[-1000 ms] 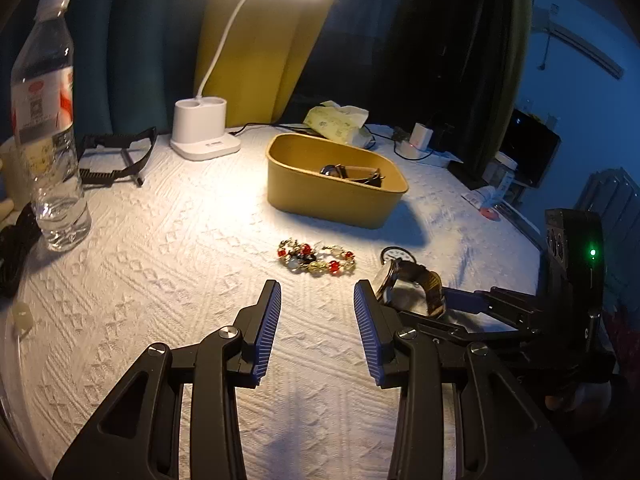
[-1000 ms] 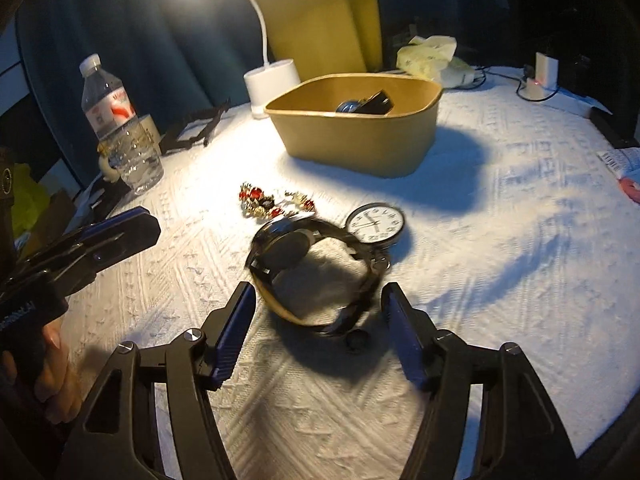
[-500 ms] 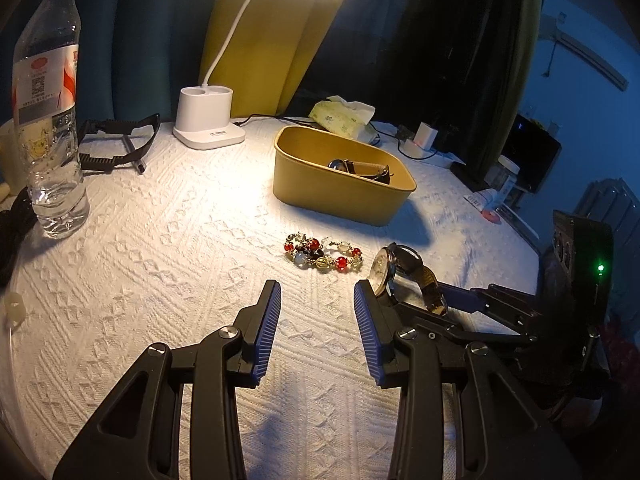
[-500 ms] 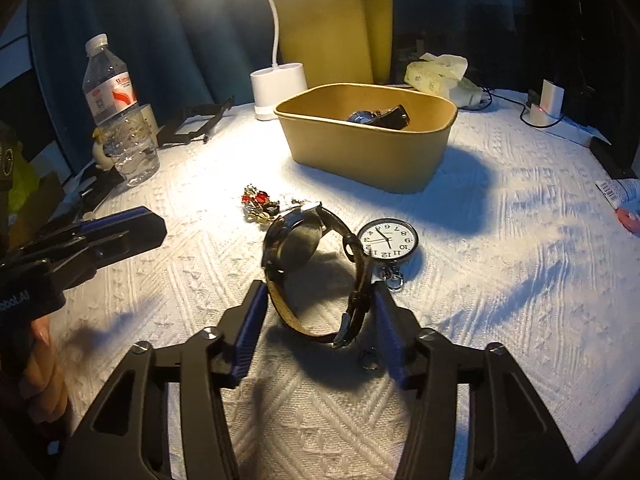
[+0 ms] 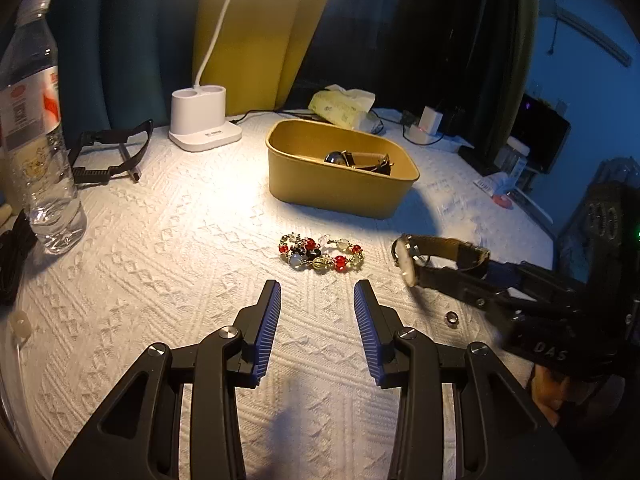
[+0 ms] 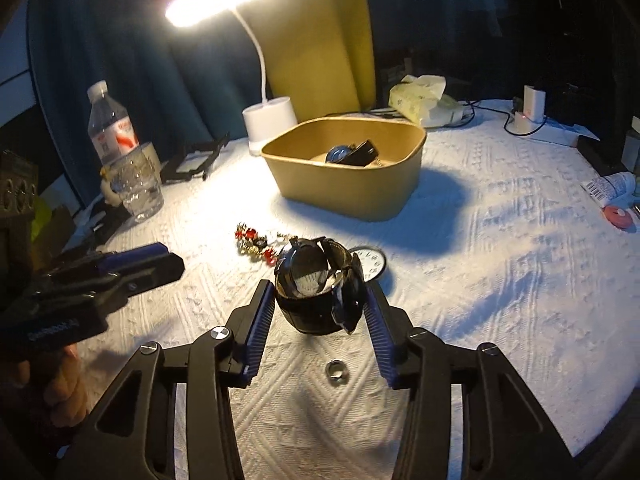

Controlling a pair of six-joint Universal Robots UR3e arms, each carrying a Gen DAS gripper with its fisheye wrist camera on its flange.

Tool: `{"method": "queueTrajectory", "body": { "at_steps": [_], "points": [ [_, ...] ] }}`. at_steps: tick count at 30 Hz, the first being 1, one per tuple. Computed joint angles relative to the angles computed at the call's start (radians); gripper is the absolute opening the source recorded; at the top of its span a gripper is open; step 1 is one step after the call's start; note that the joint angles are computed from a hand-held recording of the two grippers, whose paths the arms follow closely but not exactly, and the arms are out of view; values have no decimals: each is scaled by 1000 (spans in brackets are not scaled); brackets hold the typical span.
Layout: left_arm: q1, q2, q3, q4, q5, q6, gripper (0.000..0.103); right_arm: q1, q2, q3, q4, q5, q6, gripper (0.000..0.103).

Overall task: Organize jewelry
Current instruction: 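Close the right gripper on the brown leather-strap watch, then grasp the white-faced pocket watch with the left gripper while the right lifts the leather watch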

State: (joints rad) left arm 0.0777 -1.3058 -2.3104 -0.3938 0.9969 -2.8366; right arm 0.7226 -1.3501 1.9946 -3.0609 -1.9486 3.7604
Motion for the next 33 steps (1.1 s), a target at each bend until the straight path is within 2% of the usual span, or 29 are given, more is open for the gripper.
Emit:
{"method": "queueTrajectory", "body": {
  "at_steps": [10,11,12,13,17,22,25,27,28,30,31,33],
  "points": [
    [-153,-127,131,30,119,-65,40,-69,-121,114,-68,16,-28,44],
    [-169,-141,145,33,128,-73,40,-81,-136,130,-81,24,-34,31],
    [-190,-157,163,34,141,-80,40,-93,-150,142,-85,35,-38,13],
    [-205,-168,176,35,150,-86,40,-102,-169,153,-70,15,-19,10],
    [-277,-238,245,34,196,-106,40,-164,-217,218,-86,53,-29,10],
    [-354,-325,333,19,251,-122,40,-252,-262,287,-77,180,-52,10],
    [-370,-335,352,13,263,-129,40,-318,-293,348,-138,298,-76,10],
    [-371,-325,352,17,269,-131,40,-333,-298,362,-169,336,-95,12],
    [-370,-321,352,19,270,-132,40,-329,-294,355,-172,340,-102,17],
    [-362,-312,346,24,271,-137,40,-321,-275,330,-165,360,-111,34],
    [-356,-307,342,26,270,-142,40,-319,-265,321,-165,373,-113,46],
    [-347,-302,338,29,268,-149,40,-311,-239,300,-173,400,-113,50]
  ]
}}
